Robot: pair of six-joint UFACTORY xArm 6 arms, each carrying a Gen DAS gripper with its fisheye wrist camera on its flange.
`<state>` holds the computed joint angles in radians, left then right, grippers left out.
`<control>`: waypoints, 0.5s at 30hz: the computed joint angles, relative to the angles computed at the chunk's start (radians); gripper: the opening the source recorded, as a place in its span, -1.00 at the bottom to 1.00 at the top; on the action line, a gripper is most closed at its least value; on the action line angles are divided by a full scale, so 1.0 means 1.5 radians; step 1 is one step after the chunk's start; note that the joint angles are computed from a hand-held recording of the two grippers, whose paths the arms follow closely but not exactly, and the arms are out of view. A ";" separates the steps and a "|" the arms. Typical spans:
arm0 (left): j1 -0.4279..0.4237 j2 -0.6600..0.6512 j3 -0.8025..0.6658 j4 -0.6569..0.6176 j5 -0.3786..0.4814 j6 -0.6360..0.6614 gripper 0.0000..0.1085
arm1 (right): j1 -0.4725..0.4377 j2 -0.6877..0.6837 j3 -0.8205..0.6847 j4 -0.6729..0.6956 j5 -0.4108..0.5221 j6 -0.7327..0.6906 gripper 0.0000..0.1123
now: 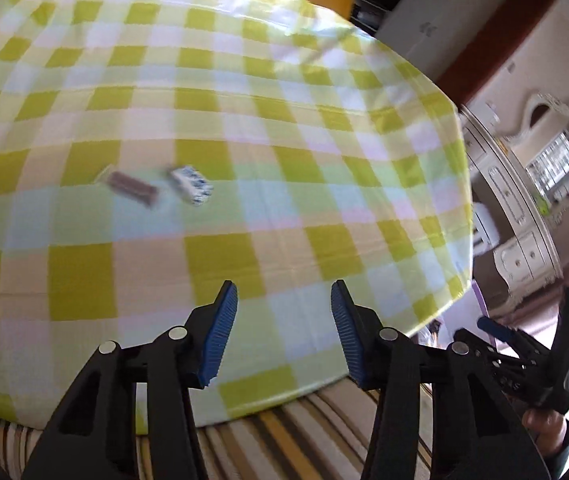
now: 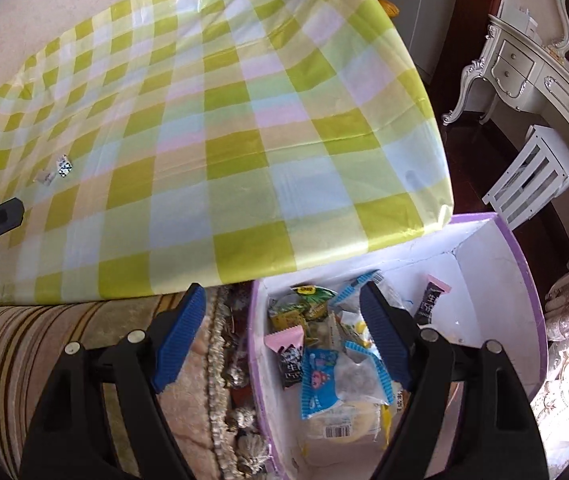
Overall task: Organize snacks
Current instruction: 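Move both open tools back over the brown bar and milk candy, then grasp the brown bar with left tool while right tool grasps white-blue milk candy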
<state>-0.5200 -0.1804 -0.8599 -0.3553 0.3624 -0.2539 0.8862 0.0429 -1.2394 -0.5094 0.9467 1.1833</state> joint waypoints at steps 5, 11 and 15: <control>0.087 0.039 -0.015 0.005 0.004 -0.043 -0.31 | -0.009 0.106 -0.122 0.022 -0.032 -0.071 0.41; 0.119 0.110 -0.077 0.030 0.017 -0.067 -0.37 | -0.009 0.245 -0.301 0.053 -0.041 -0.166 0.41; 0.126 0.158 -0.128 0.100 0.032 -0.125 -0.37 | -0.007 0.323 -0.412 0.065 -0.024 -0.212 0.41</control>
